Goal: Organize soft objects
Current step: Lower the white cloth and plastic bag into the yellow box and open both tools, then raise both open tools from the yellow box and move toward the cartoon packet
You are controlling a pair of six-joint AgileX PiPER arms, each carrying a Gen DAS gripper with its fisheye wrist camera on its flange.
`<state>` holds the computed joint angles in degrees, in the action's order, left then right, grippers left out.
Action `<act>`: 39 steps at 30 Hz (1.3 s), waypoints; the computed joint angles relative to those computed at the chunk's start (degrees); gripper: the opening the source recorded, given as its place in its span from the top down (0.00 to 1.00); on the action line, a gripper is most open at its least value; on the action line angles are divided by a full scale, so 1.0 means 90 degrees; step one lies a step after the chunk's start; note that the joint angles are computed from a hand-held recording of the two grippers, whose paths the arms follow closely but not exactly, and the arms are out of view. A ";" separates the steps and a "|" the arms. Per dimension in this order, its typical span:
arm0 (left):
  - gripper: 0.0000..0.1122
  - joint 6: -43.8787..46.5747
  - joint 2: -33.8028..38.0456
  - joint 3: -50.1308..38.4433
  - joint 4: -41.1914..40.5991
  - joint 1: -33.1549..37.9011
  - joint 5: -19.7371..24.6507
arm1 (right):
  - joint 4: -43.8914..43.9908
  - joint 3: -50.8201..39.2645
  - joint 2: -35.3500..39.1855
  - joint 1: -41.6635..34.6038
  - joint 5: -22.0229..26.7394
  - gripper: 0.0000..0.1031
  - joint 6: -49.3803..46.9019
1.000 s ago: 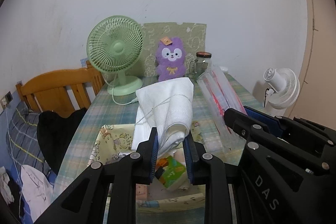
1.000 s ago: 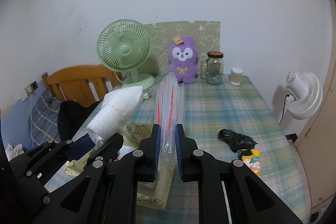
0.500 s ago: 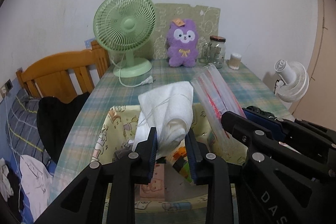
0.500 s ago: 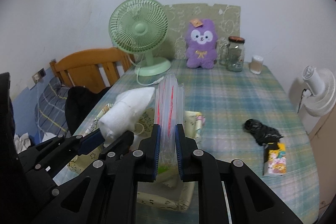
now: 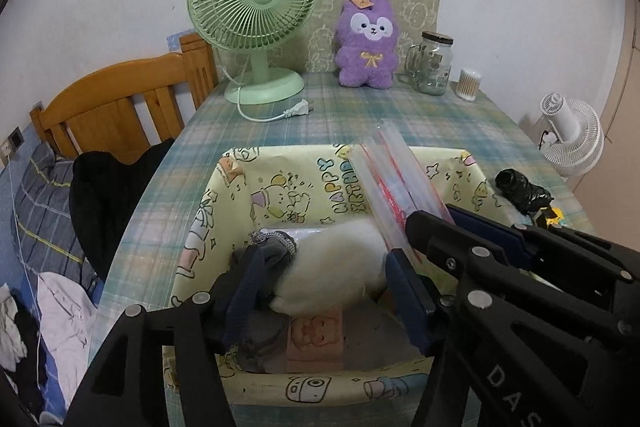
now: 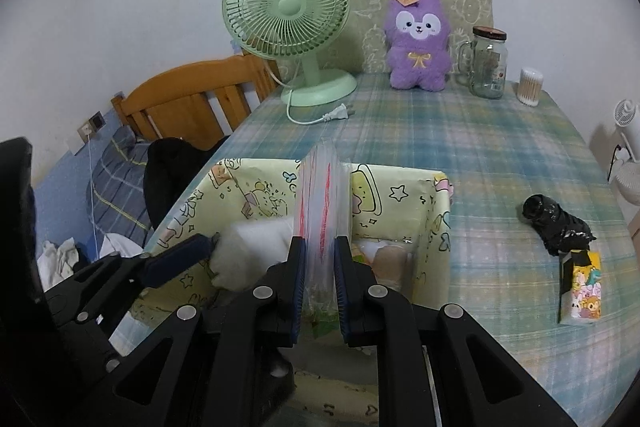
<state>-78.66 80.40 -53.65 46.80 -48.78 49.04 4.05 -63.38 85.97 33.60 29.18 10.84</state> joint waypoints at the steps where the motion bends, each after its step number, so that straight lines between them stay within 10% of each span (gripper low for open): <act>1: 0.38 0.0031 0.0008 0.0000 -0.0031 0.0030 -0.0023 | 0.0033 -0.0021 0.0044 -0.0007 -0.0002 0.84 -0.0048; 8: 0.35 0.0302 0.0044 0.0036 -0.0358 0.0211 -0.0153 | 0.0090 -0.0220 0.0285 -0.0024 0.0283 0.82 -0.0211; 13: 0.31 0.0275 0.0043 0.0073 -0.0402 0.0136 -0.0183 | -0.0344 -0.0227 0.0271 0.0023 0.0461 0.47 0.0155; 21: 0.26 0.0038 0.0016 -0.0069 -0.0206 -0.0204 -0.0009 | -0.0693 -0.0090 -0.0095 -0.0010 0.0540 0.29 0.0434; 39: 0.15 -0.0686 0.0386 -0.1026 0.0585 -0.1457 0.0903 | -0.0868 0.0542 -0.1509 -0.0653 0.0601 0.11 0.0362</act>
<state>-84.83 83.87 -62.88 52.07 -61.89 57.17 -3.76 -58.50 72.39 27.72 34.60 14.09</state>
